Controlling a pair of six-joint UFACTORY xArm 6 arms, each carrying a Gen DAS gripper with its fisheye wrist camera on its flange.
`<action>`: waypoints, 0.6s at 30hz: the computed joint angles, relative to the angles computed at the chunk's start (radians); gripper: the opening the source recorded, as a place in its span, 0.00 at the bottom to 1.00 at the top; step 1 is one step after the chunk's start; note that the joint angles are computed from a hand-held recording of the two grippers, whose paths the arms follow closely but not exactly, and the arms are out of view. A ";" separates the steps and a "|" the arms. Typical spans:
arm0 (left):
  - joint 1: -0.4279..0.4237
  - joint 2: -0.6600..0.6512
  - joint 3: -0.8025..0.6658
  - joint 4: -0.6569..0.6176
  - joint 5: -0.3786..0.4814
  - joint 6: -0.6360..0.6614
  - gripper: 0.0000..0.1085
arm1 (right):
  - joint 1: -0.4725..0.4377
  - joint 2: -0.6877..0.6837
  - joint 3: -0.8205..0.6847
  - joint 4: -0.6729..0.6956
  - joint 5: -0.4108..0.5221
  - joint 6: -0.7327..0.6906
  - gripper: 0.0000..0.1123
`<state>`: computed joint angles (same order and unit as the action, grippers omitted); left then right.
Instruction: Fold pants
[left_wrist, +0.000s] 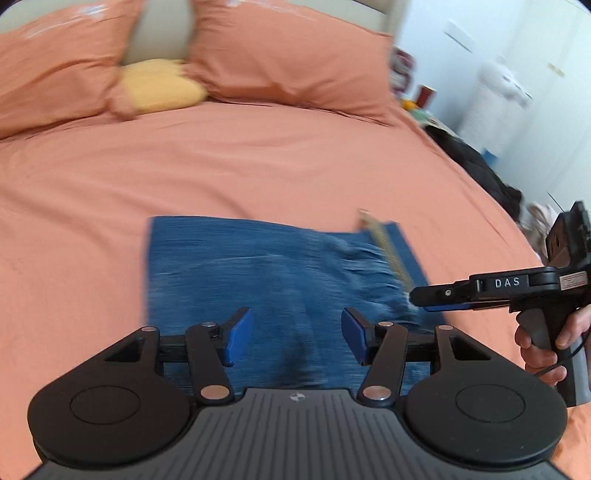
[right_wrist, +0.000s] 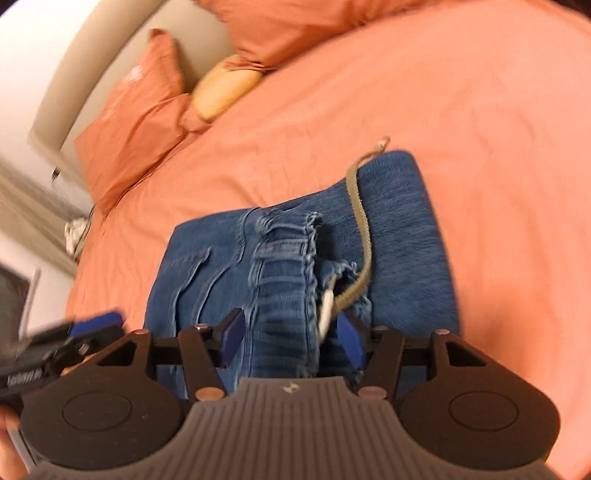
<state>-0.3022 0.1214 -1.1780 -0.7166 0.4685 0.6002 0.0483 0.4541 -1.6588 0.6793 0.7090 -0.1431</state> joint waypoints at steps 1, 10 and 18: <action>0.012 0.010 -0.008 0.008 -0.003 -0.014 0.60 | 0.005 0.042 -0.048 -0.027 0.004 0.044 0.47; 0.130 0.044 -0.016 -0.046 0.018 -0.038 0.60 | 0.034 0.177 -0.208 -0.141 0.031 0.168 0.14; 0.150 0.045 0.005 -0.099 -0.014 -0.022 0.60 | 0.102 0.100 -0.277 -0.271 -0.007 0.080 0.07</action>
